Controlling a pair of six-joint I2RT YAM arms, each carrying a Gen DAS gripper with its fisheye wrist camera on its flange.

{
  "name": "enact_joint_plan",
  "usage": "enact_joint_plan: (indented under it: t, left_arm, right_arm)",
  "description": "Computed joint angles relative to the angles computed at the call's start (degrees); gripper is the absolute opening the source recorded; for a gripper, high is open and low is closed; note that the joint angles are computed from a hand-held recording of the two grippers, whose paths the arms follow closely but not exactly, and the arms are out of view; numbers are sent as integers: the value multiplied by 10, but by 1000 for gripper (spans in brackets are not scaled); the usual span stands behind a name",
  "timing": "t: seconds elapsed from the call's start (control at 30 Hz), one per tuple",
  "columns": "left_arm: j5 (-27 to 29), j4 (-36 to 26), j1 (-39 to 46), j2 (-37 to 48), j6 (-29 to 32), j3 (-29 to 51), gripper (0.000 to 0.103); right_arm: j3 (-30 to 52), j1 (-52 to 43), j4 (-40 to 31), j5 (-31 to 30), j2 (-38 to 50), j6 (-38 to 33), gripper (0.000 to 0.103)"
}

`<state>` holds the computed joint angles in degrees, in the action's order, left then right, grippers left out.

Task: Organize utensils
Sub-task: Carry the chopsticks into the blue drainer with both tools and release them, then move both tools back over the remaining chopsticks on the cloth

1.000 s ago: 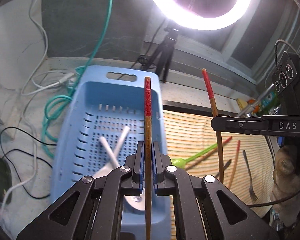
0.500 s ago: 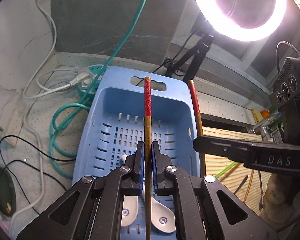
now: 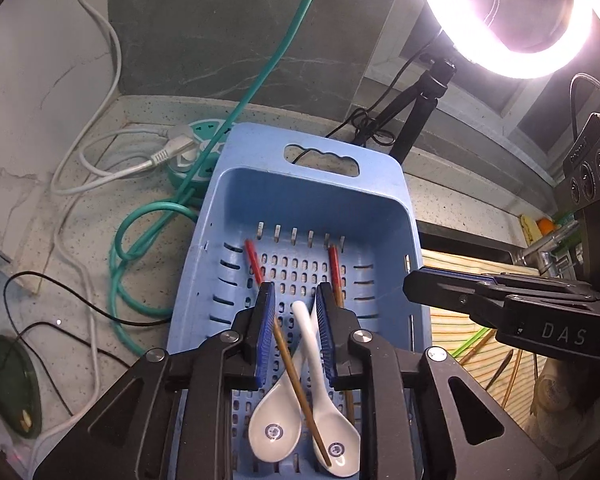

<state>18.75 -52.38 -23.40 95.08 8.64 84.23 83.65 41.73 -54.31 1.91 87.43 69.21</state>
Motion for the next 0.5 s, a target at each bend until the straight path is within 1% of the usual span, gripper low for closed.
enact_joint_plan:
  t: [0.13, 0.37, 0.43, 0.5]
  left_arm:
    - [9, -4, 2, -18, 0, -3, 19]
    - [7, -15, -22, -85, 14, -30, 19]
    - [8, -20, -33, -111, 16, -41, 19]
    - [4, -25, -48, -137, 19, -55, 19]
  right_arm:
    - [-13, 6, -13, 11, -29, 9, 9]
    - [-47, 30, -63, 44, -124, 32, 19]
    - [-54, 41, -89, 59, -158, 37, 22]
    - [-61, 52, -113, 74, -186, 44, 23]
